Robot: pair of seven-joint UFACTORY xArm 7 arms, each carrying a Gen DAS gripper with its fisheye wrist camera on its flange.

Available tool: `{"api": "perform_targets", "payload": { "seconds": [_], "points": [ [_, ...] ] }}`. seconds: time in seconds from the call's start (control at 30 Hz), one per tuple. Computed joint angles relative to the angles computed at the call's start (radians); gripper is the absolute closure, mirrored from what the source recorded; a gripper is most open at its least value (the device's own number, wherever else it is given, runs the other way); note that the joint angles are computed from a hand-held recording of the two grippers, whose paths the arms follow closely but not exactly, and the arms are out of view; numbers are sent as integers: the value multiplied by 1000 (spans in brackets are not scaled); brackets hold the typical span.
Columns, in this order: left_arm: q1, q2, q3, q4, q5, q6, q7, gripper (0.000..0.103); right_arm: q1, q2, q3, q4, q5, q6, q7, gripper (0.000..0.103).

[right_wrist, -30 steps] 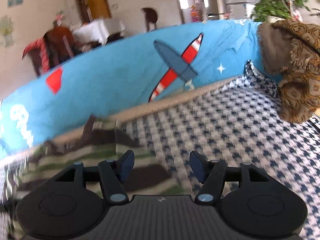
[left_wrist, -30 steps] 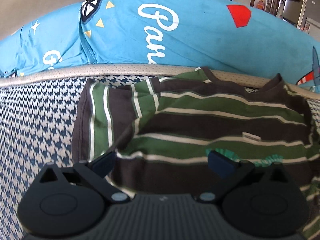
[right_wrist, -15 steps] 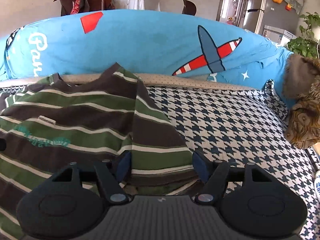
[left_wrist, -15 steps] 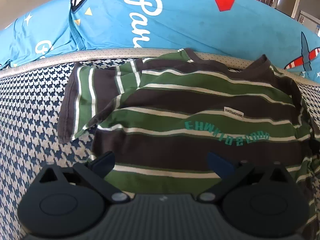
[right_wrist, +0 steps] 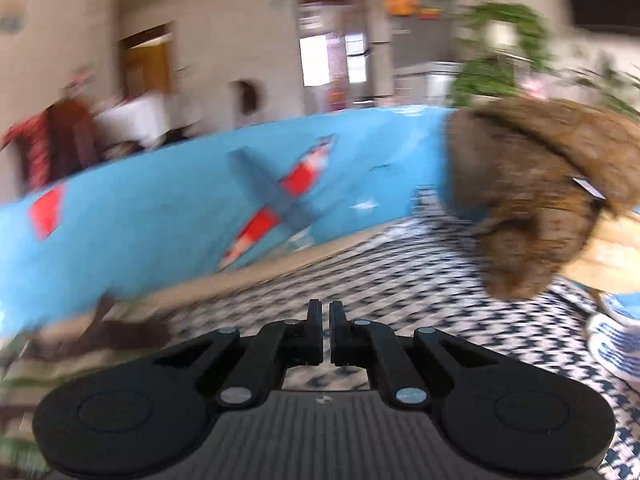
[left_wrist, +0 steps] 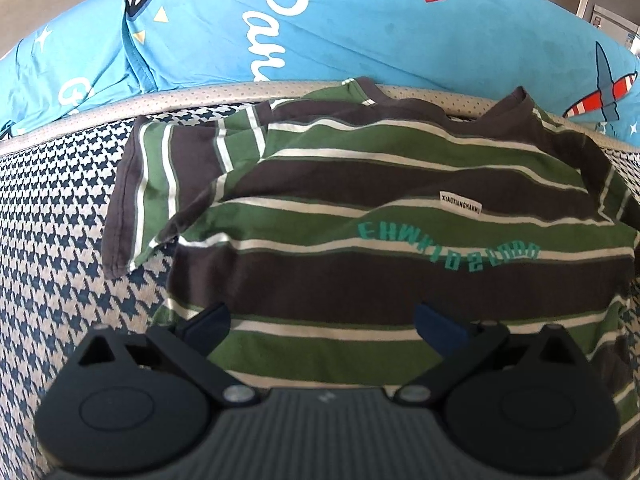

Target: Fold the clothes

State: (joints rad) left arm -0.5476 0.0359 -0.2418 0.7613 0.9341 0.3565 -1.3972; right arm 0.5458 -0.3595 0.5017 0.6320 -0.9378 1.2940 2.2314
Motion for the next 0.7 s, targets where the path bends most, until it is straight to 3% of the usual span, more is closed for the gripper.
{"api": "perform_targets", "payload": {
  "seconds": [0.2,0.3,0.43,0.6,0.7],
  "points": [
    [1,8,5,4,-6,-6,6,0,-13,-102,-50,-86,72,-207,-56,94],
    [-3,10,5,6,3,-1,7,0,-26,-92,-24,-82,75,-258,-128,88],
    [-8,13,5,8,15,6,6,0,-35,-113,0,-94,62,-343,-164,72],
    [-14,20,5,14,11,11,22,0,-69,-129,25,-110,8,-481,-184,65],
    [-17,22,7,15,10,13,28,0,-83,-80,41,-78,14,-487,-253,62]
  ]
}}
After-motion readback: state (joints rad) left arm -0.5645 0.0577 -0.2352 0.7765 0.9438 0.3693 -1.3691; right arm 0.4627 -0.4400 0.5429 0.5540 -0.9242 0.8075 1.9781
